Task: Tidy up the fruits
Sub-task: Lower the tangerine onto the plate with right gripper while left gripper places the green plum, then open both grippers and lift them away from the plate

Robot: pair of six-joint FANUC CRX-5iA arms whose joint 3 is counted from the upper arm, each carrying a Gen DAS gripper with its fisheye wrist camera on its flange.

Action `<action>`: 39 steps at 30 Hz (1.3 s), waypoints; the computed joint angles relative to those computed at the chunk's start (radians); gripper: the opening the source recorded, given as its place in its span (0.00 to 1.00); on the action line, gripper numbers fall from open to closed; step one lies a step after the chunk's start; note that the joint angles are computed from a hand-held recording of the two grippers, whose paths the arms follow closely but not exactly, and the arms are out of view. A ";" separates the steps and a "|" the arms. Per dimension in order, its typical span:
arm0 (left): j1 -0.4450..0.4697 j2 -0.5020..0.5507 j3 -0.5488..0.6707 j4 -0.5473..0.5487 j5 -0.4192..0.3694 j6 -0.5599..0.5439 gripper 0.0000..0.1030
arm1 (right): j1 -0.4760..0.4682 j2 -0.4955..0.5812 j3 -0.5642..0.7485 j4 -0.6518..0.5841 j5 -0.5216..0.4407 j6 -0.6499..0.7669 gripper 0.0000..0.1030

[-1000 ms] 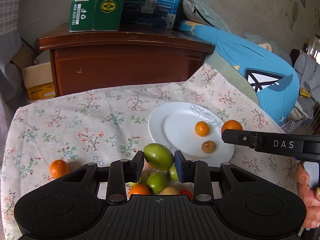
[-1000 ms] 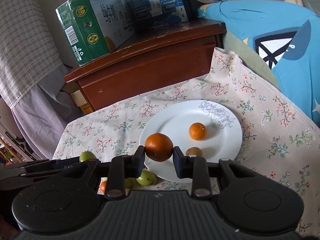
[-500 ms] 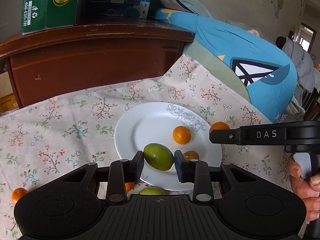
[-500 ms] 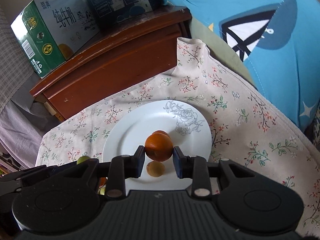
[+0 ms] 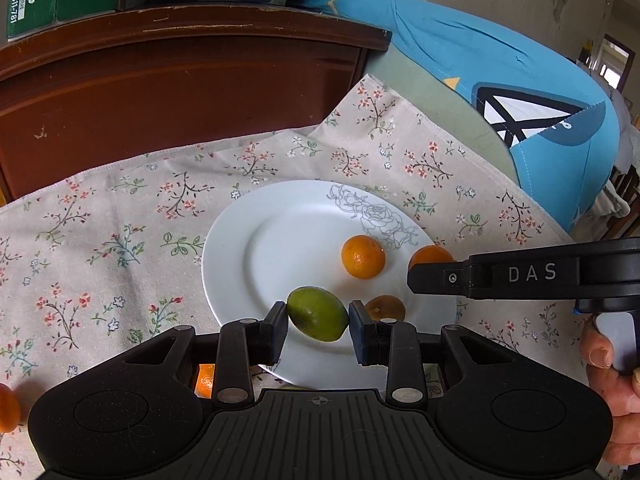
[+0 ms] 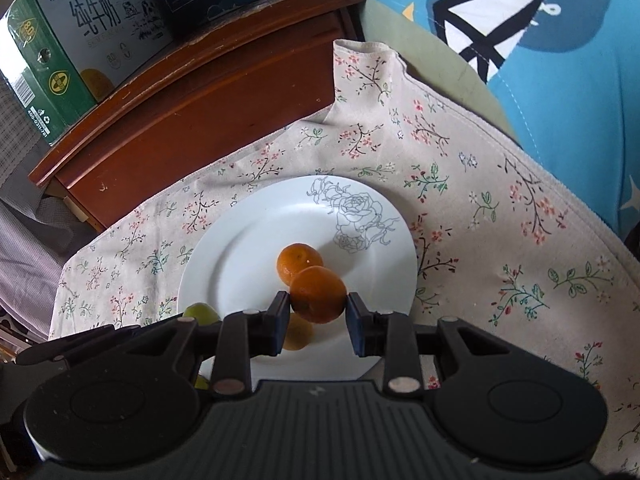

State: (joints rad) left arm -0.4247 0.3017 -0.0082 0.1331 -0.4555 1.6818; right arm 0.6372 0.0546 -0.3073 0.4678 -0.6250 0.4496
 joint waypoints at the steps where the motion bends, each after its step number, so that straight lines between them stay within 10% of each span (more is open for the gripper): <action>1: -0.001 0.002 0.003 -0.003 -0.001 0.002 0.30 | -0.001 0.003 0.002 -0.004 -0.001 0.001 0.30; 6: -0.007 0.003 0.010 -0.016 0.004 0.015 0.35 | -0.006 0.011 0.011 -0.027 0.001 0.005 0.32; 15: -0.029 -0.039 0.070 -0.224 -0.068 0.221 0.79 | -0.013 -0.014 -0.024 0.036 0.057 -0.047 0.32; 39: -0.006 -0.266 -0.047 -0.465 -0.298 0.536 0.91 | 0.086 -0.103 -0.144 0.158 0.119 -0.019 0.33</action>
